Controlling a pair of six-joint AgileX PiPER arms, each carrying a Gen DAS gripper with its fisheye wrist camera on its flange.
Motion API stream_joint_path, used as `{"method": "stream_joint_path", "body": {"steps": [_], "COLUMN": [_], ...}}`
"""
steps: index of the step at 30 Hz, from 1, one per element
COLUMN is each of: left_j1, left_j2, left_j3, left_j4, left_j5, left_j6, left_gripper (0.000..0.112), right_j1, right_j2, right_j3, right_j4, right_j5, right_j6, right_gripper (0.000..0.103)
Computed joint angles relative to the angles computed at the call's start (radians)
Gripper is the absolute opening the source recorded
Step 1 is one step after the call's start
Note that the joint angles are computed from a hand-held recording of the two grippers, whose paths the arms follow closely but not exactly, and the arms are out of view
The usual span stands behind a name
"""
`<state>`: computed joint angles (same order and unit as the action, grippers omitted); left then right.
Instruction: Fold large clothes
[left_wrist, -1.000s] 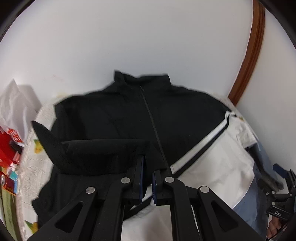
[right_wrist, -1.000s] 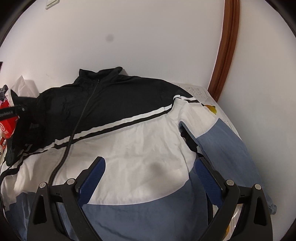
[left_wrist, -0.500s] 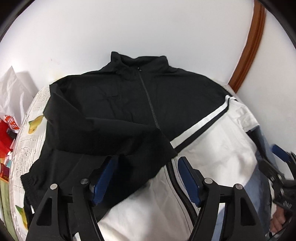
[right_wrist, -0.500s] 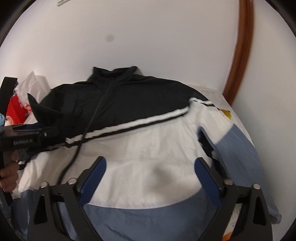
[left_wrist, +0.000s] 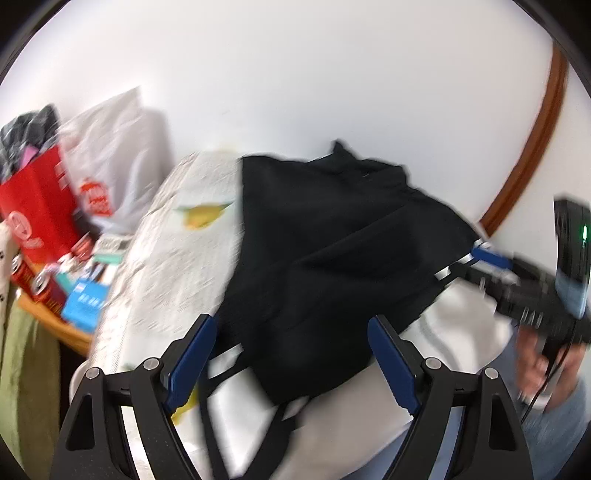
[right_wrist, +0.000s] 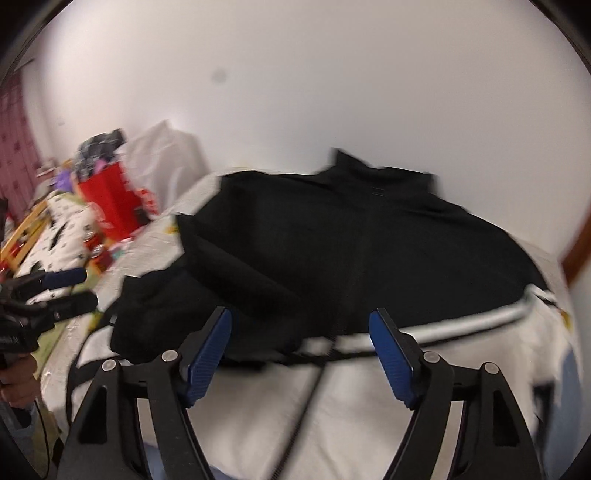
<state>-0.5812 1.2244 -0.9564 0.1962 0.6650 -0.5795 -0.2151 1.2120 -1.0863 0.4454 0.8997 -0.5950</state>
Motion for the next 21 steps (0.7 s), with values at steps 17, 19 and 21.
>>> {"method": "stream_joint_path", "body": {"steps": [17,19,21], "left_j1": [0.022,0.024,0.020], "left_j2": [0.024,0.020,0.013], "left_j3": [0.283,0.280,0.281], "left_j4": [0.126,0.116,0.129], "left_j5": [-0.174,-0.167,-0.160], "left_j6": [-0.107,-0.097,-0.103], "left_gripper": [0.083,0.083,0.083], "right_j1": [0.072,0.032,0.012], "right_j2": [0.361,0.397,0.437], "right_j3": [-0.172,-0.202,-0.238], "right_j4": [0.081,0.028,-0.082], "right_j5": [-0.237,-0.251,-0.243], "right_j6": [0.097,0.193,0.321], "right_gripper": [0.015,0.019,0.026]}}
